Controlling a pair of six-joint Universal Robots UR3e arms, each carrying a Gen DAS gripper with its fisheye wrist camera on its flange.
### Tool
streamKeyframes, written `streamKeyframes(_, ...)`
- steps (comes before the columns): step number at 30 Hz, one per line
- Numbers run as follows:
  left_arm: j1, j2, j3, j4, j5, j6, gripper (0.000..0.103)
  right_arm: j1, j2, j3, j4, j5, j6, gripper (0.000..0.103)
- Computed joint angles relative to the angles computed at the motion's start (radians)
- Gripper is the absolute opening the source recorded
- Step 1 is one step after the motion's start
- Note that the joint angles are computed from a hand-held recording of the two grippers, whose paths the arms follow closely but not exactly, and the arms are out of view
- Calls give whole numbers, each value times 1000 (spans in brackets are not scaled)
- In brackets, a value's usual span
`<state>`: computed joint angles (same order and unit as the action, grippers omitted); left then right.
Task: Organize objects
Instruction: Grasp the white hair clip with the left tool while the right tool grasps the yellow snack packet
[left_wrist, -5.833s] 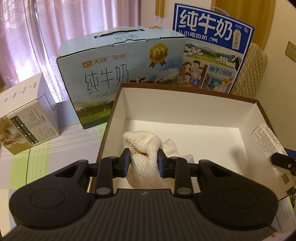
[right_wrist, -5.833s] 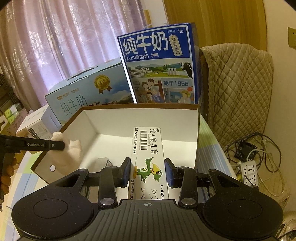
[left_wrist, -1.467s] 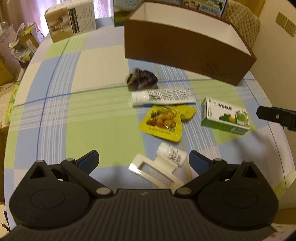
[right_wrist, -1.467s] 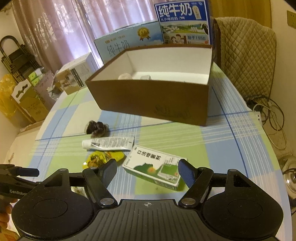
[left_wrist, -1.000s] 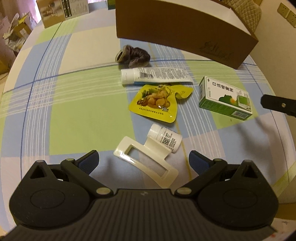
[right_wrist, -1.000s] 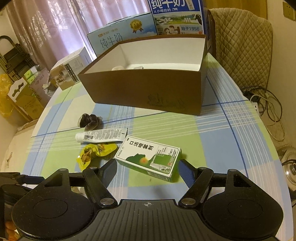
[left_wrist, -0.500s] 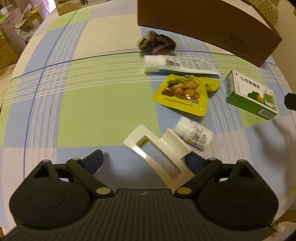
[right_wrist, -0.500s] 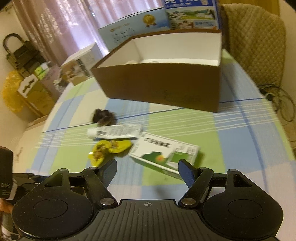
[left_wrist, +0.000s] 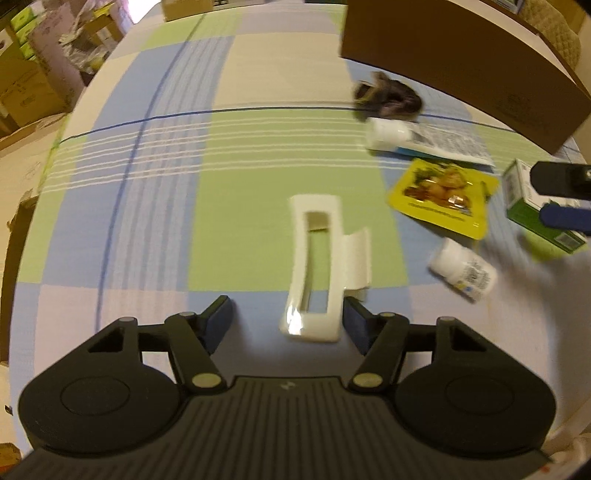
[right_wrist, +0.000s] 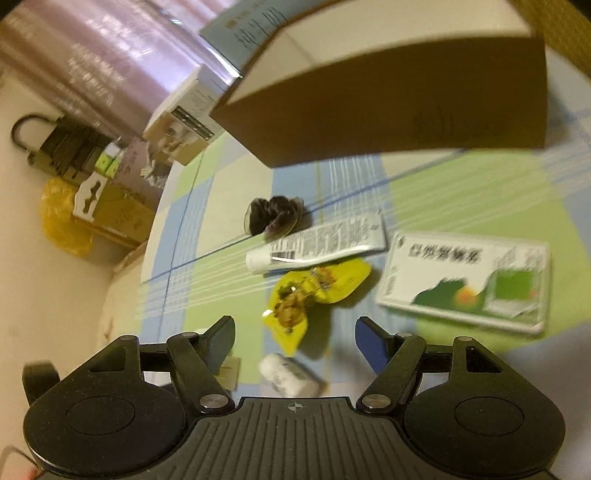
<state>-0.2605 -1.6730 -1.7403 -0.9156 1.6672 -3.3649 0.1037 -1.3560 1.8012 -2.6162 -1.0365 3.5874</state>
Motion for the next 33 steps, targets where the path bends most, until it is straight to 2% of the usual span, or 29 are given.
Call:
streamKeyframes(3,33,18,-22,7,-9,18,65,17,57,-31,-32,-11,104,69)
streamKeyframes(8,68,27,-36,18,-43,65,69,34,136,-63,-93,-37,269,53)
streamKeyframes(11,74,21,-34,35,-62,104,71,47,171,-81,-123,-65,346,48)
streamKeyframes(17,47,-52,29,80,-82,186,73,63,206,-109,-139,-106,391,47)
streamKeyframes(22,37,-129,105,86,-98,208,72,68,212,-113,-141,-117,406,47)
streamKeyframes(25,38,-167,146,79,-97,213,59,75,219,-122,-145,-127,420,47)
streamKeyframes(27,51,-170,149,89,-114,213,40,78,226,-130,-145,-130,424,47)
streamKeyframes(33,76,-211,202,76,-100,206,38,90,256,-173,-128,-156,439,45)
